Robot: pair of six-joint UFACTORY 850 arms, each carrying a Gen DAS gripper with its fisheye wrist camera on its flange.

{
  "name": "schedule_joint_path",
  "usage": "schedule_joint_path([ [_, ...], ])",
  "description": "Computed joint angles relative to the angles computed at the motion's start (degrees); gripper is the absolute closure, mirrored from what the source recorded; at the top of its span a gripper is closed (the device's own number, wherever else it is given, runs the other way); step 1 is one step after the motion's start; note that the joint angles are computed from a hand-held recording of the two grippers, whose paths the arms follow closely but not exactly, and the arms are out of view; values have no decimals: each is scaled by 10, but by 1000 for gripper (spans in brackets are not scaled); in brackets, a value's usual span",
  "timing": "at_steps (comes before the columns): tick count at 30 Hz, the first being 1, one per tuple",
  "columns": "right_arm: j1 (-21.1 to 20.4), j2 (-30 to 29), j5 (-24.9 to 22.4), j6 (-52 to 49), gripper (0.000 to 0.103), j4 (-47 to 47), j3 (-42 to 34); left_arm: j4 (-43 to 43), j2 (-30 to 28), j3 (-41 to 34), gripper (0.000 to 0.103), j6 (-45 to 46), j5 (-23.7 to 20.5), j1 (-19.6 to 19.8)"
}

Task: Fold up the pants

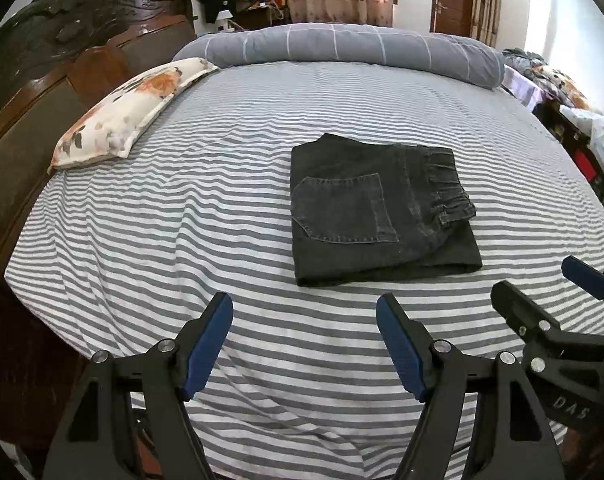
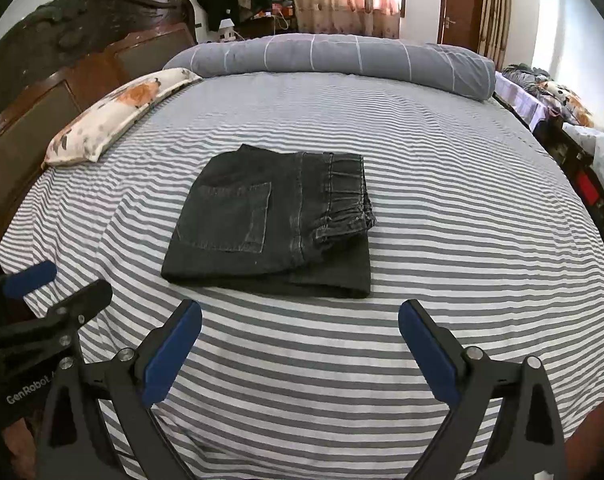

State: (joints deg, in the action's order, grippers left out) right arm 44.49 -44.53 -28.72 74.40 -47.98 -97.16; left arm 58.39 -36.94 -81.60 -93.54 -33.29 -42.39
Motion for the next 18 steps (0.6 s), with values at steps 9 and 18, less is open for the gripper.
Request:
schedule_joint_path([
  [9, 0, 3, 2, -3, 6, 18, 10, 12, 0, -1, 29, -7, -7, -3],
  [18, 1, 12, 5, 11, 6, 13, 24, 13, 3, 1, 28, -9, 4, -4],
])
